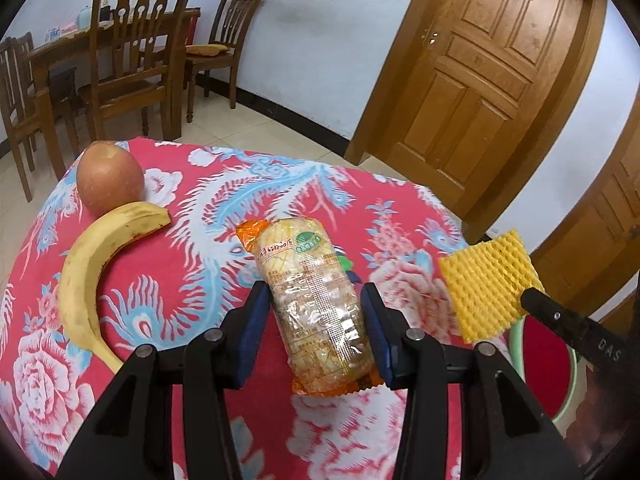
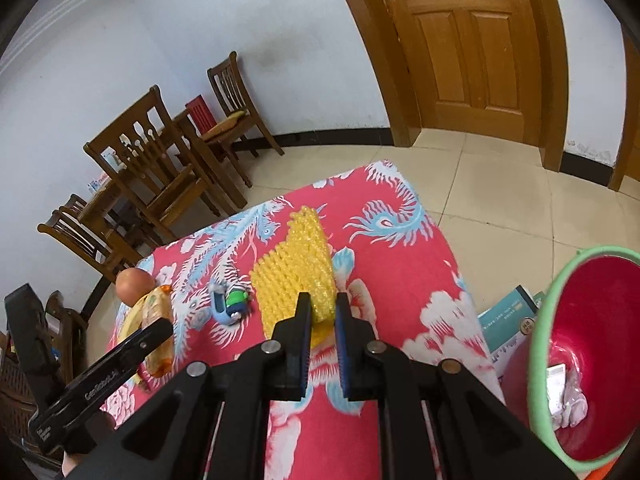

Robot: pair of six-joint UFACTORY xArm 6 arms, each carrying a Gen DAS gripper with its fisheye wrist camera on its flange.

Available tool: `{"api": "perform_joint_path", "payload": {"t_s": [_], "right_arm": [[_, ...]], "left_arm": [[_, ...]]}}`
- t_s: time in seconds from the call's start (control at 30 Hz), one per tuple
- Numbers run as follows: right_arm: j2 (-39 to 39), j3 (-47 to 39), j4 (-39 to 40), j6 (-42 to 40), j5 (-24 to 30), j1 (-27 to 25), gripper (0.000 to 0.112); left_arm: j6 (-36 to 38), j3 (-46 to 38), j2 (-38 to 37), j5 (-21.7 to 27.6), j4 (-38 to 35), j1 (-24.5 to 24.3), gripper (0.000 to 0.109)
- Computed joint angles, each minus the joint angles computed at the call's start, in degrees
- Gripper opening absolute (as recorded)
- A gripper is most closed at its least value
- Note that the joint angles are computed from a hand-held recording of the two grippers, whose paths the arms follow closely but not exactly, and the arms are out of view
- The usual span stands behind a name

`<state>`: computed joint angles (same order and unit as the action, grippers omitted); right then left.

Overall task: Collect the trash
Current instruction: 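Carry both over the red bucket and open both grippers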

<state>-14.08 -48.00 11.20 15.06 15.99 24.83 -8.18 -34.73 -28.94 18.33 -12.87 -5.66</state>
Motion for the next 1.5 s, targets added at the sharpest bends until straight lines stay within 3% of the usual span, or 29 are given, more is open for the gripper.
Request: {"api": "perform_joint_path", "payload": {"t_s": [0.23, 0.6, 0.8, 1.1, 1.5], "right_arm": [[-8.61, 6.51, 3.30, -1.56, -1.14, 0.55, 0.013], [-22.43, 15.55, -2.66, 4.80, -0.91, -2.91, 0.013], [-29.44, 19.84, -4.99, 7.94, 1.43, -7.07, 0.013], [-38.02, 26.07, -1.79, 5.33, 5.98, -16.10, 0.013], [-40.81, 31.05, 1.32, 3.45, 8.81, -26.41, 0.016]], "left_arm": [[-0.20, 0.68, -4.11, 2.13, -0.66, -2.68, 0.048], [-3.58, 1.41, -8.70, 4.06, 2.51, -9.04, 0.048], [-5.87, 0.55, -8.85, 4.56, 4.96, -13.48, 0.048], [-9.86, -1.73, -5.86, 4.90, 9.20, -19.70, 0.048], [-10.92, -6.00, 1.37, 4.65, 11.16, -26.19, 0.048]]}}
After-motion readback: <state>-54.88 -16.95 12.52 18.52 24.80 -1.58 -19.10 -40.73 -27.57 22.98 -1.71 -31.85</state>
